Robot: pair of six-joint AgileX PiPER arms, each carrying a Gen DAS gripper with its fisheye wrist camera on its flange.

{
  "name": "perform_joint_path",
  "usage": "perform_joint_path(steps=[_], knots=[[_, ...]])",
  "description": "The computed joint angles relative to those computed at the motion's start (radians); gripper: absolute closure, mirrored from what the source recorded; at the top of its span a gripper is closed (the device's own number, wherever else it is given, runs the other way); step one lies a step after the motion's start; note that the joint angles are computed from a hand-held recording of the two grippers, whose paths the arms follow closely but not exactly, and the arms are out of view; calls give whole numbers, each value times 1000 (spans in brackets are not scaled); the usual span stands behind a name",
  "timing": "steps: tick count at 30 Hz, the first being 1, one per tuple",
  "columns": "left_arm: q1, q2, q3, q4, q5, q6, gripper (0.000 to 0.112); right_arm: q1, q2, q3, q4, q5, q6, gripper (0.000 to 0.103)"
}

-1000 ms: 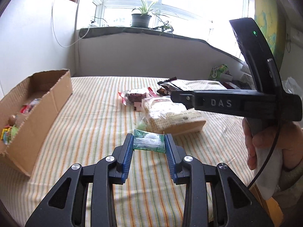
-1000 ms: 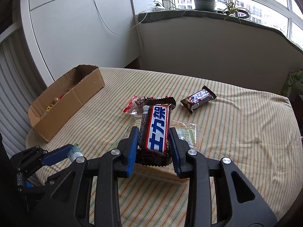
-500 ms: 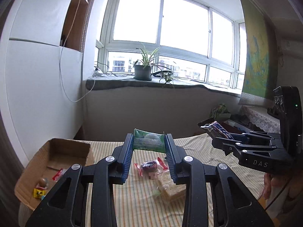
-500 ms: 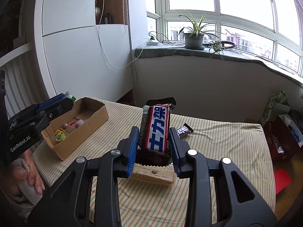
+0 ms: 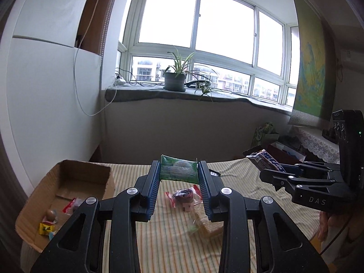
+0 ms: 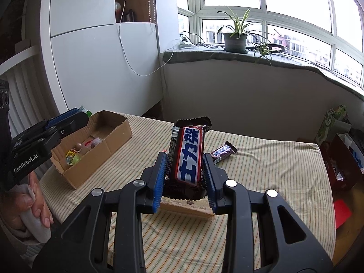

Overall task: Organize snacks
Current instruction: 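Lift and carry both held snacks over the cardboard box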

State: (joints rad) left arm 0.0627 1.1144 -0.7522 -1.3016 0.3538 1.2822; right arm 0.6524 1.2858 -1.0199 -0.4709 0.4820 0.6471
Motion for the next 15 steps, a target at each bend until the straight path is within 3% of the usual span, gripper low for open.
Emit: perform_joint_path(steps=[8, 15], knots=[[275, -6, 16, -67, 200, 122, 81, 156, 180, -148, -67, 2, 107, 70], [628, 25, 6, -85, 406, 231, 81, 276, 403, -385, 39, -15, 10, 70]])
